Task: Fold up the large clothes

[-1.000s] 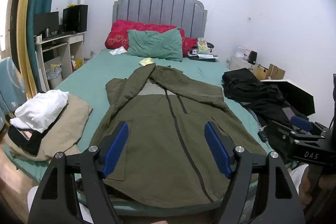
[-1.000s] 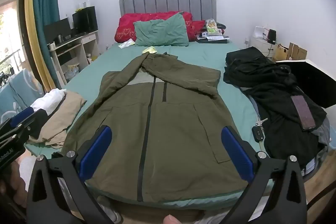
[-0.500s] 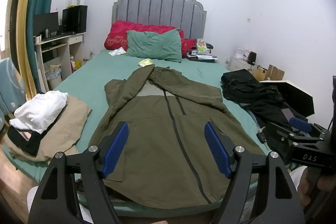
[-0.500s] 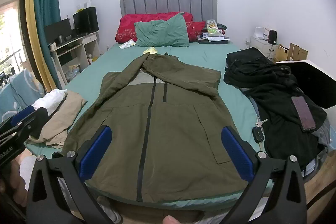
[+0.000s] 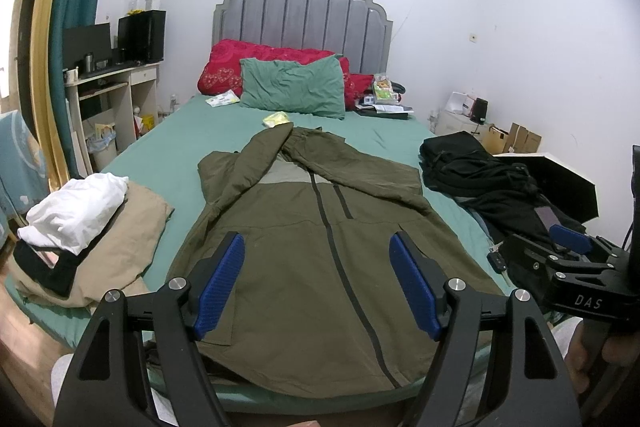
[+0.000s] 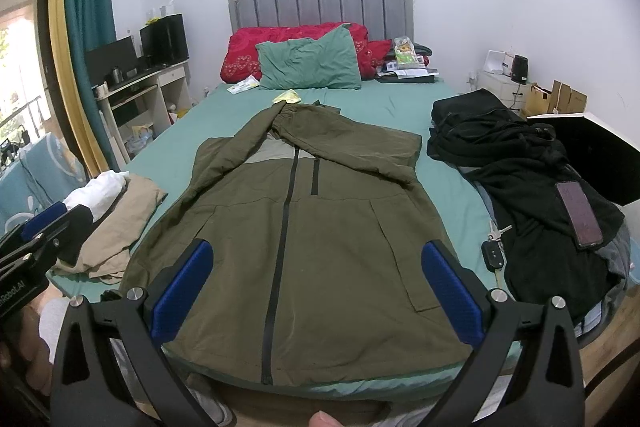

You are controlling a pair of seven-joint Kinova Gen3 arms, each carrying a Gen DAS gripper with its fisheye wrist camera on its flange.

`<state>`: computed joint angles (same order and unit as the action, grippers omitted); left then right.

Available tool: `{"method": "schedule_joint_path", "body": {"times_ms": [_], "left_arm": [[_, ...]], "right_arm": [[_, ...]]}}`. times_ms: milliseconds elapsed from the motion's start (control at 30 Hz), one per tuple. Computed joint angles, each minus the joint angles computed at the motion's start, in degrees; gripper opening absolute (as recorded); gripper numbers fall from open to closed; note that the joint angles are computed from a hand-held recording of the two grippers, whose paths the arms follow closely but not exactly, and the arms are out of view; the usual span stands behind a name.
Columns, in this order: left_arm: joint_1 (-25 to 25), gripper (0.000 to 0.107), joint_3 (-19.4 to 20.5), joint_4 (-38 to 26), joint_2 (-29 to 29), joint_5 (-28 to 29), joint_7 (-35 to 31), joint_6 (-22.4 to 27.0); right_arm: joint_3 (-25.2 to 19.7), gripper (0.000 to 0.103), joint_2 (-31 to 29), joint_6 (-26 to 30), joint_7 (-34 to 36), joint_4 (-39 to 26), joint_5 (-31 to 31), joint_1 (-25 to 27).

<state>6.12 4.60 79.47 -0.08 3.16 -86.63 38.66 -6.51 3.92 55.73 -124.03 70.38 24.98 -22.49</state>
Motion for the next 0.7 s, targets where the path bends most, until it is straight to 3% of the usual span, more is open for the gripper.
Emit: {"method": "schedule_joint_path", "body": {"times_ms": [700], "left_arm": [[0.21, 0.078, 0.14, -0.84, 0.03, -0.37, 0.48, 0.65]], "right_arm": [[-0.01, 0.102, -0.11, 0.13, 0.15, -0.2, -0.18, 0.04]]}}
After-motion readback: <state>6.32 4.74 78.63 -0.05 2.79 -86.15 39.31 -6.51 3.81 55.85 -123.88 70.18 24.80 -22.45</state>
